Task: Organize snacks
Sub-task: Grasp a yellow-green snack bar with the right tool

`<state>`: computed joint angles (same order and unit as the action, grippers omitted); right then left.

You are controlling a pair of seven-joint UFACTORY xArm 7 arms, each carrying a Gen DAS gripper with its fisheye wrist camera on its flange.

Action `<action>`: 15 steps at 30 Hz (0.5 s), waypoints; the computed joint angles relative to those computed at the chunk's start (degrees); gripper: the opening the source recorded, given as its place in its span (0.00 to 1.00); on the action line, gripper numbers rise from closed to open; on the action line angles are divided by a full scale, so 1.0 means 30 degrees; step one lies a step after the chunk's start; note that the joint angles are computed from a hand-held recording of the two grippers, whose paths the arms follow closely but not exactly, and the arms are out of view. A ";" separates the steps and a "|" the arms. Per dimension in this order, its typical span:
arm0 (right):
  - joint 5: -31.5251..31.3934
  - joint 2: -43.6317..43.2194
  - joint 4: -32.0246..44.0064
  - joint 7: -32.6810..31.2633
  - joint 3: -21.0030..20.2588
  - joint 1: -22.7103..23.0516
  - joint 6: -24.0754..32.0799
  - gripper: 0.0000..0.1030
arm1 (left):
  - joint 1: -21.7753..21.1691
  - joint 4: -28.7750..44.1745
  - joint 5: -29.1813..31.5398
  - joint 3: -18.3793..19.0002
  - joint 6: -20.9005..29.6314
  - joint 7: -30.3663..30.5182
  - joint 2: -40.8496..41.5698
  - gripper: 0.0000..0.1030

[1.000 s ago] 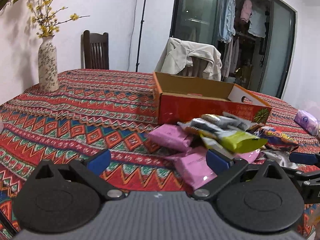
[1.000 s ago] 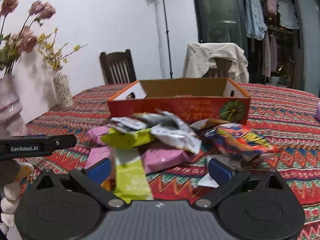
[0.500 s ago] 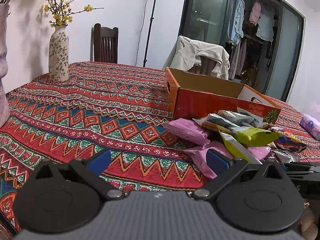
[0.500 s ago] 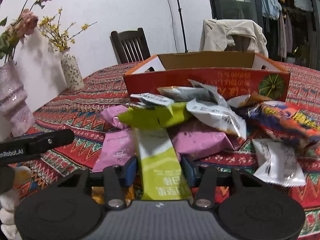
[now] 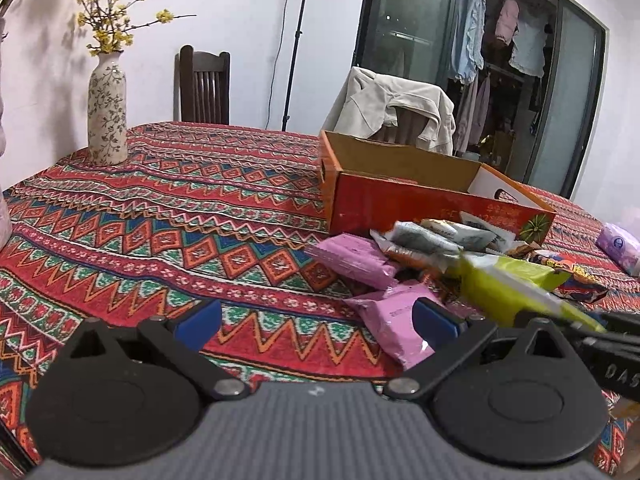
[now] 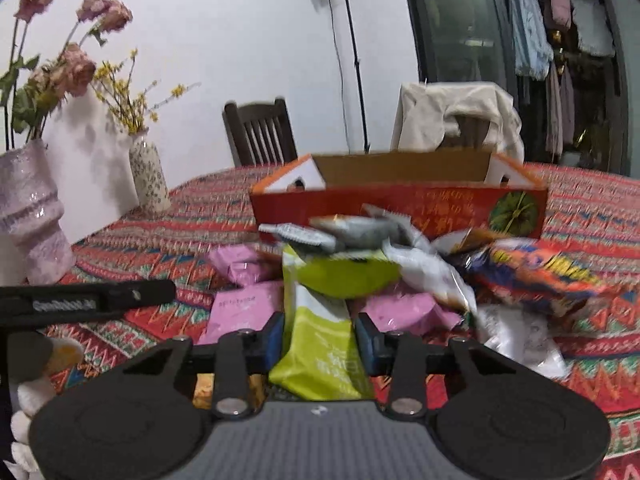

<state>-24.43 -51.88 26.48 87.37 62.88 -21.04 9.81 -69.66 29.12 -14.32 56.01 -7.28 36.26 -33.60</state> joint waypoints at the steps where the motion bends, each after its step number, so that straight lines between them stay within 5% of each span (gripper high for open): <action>1: -0.0011 -0.0345 -0.0183 0.0035 -0.0172 0.0210 0.0034 0.17 | 0.0083 -0.0016 -0.0020 -0.0197 0.0019 -0.0079 0.0113 1.00; 15: -0.0193 0.0511 -0.1170 -0.0666 -0.1645 0.0748 -0.1119 0.17 | 0.0769 -0.0166 0.0144 -0.1528 0.0061 -0.0885 0.1013 1.00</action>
<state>-25.01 -50.35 22.97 85.37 57.94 -18.80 6.46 -67.35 28.63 -13.89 51.42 -7.10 33.60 -30.56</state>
